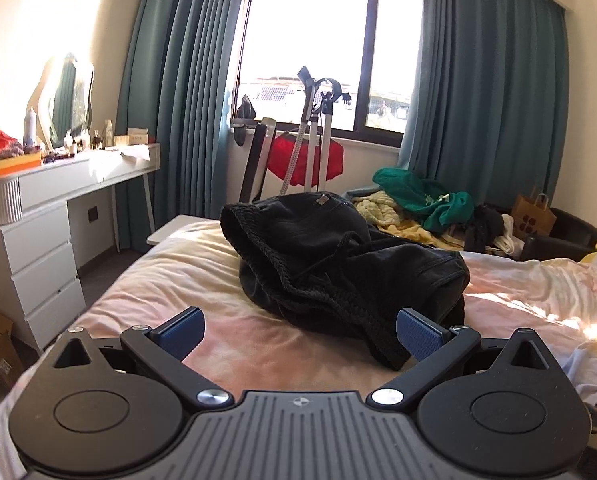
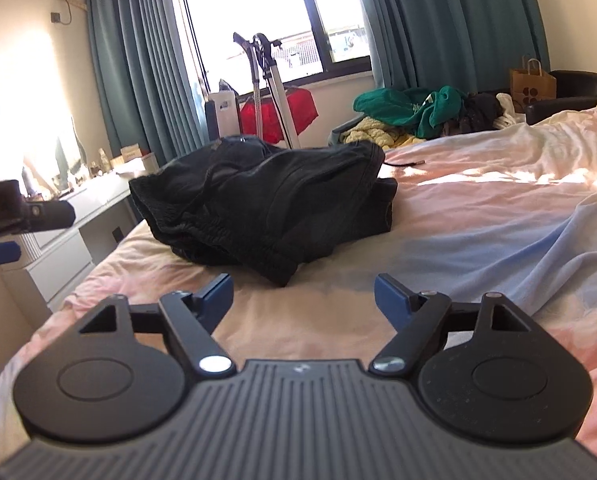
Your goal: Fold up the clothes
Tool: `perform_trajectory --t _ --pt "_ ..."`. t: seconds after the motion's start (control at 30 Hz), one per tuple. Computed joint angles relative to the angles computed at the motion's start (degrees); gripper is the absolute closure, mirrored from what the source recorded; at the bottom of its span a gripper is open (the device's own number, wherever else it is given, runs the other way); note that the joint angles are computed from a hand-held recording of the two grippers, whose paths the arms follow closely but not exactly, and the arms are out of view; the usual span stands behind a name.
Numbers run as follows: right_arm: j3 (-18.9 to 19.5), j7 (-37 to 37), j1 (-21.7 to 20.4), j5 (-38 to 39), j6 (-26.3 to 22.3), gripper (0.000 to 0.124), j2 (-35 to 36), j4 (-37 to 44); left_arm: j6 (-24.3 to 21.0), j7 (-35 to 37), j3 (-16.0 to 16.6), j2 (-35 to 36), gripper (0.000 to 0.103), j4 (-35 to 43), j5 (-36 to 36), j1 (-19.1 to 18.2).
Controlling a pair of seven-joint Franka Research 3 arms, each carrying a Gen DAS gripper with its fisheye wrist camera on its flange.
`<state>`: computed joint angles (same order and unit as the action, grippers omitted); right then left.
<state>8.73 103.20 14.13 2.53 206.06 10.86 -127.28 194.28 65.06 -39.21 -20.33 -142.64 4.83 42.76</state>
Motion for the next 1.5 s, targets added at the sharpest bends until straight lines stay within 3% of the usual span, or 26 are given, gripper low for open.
perform_trajectory --t 0.03,0.13,0.3,0.33,0.43,0.53,0.57,0.63,0.7,0.73,0.77,0.87,0.93,1.0,1.07,1.17,1.27,1.37,1.5 --pt "0.6 1.2 -0.8 -1.6 -0.8 0.046 1.5 1.4 0.5 -0.1 0.1 1.0 0.000 0.2 -0.1 -0.1" --pt "1.3 0.9 -0.7 -1.5 -5.5 0.049 6.4 7.5 2.3 1.2 -4.5 2.0 0.000 0.7 -2.9 4.6" --pt "-2.5 -4.6 5.8 6.9 -10.9 0.050 14.4 18.8 6.4 3.8 -0.9 8.6 0.000 1.9 -4.9 1.5" --pt "-4.8 -5.4 8.4 9.1 -11.9 0.050 15.9 21.2 6.1 3.3 0.9 9.9 0.000 2.4 -4.7 -0.1" --pt "-16.2 -6.2 19.1 16.0 -16.6 0.051 21.0 28.9 4.9 -1.5 9.7 12.9 0.000 3.7 -0.7 -7.1" --pt "-26.9 -0.5 26.7 17.2 -20.8 0.056 25.7 34.9 6.1 -13.8 20.8 15.0 0.000 4.6 10.6 -14.7" --pt "-28.1 -0.4 27.4 19.3 -20.6 0.056 26.7 36.2 6.2 -18.6 24.2 15.6 0.000 5.1 15.2 -16.7" --pt "-29.3 2.3 28.2 21.3 -15.0 0.061 27.9 36.3 6.3 -26.1 29.0 16.8 0.000 6.2 22.1 -19.3" --pt "-34.9 3.8 32.8 27.6 -9.7 0.062 30.2 36.6 6.0 -29.2 31.4 18.0 0.000 7.1 24.2 -20.9" --pt "-38.9 3.9 35.8 31.7 -9.6 0.062 31.9 37.5 5.6 -32.0 32.8 18.5 0.000 7.7 26.3 -21.7" --pt "-41.6 3.9 37.5 34.5 -10.9 0.062 33.5 39.0 5.7 -33.8 33.9 18.9 0.000 8.2 28.0 -22.4" --pt "-45.1 3.1 38.0 34.7 -18.0 0.069 37.8 45.4 6.3 -37.6 36.7 19.8 0.000 9.1 32.1 -24.3" --pt "-48.0 5.0 38.5 32.4 -21.7 0.092 40.3 48.7 7.0 -38.1 38.2 20.2 0.000 9.4 32.9 -25.6" --pt "-51.1 7.3 40.0 30.9 -23.9 0.100 40.8 49.1 8.1 -39.3 39.2 20.7 0.000 9.5 33.8 -26.4" --pt "-48.6 5.1 39.5 28.4 -21.5 0.103 37.2 45.8 8.7 -45.1 40.0 21.4 0.000 10.6 38.7 -26.0" --pt "-39.8 -3.8 36.3 21.4 -11.2 0.104 27.4 35.2 9.7 -51.9 40.4 22.1 0.000 11.9 44.4 -25.0" --pt "-33.7 -10.0 32.8 15.6 -4.7 0.111 18.0 25.1 12.0 -54.9 40.8 22.1 0.000 11.4 45.1 -24.3" --pt "-25.9 -9.7 25.4 8.9 -2.0 0.112 8.9 16.0 15.1 -60.7 41.4 22.5 0.000 11.7 48.2 -23.3" --pt "-20.1 -8.9 19.4 4.4 -2.0 0.113 -1.2 5.6 18.1 -65.9 42.1 21.9 0.000 10.7 49.9 -22.4"
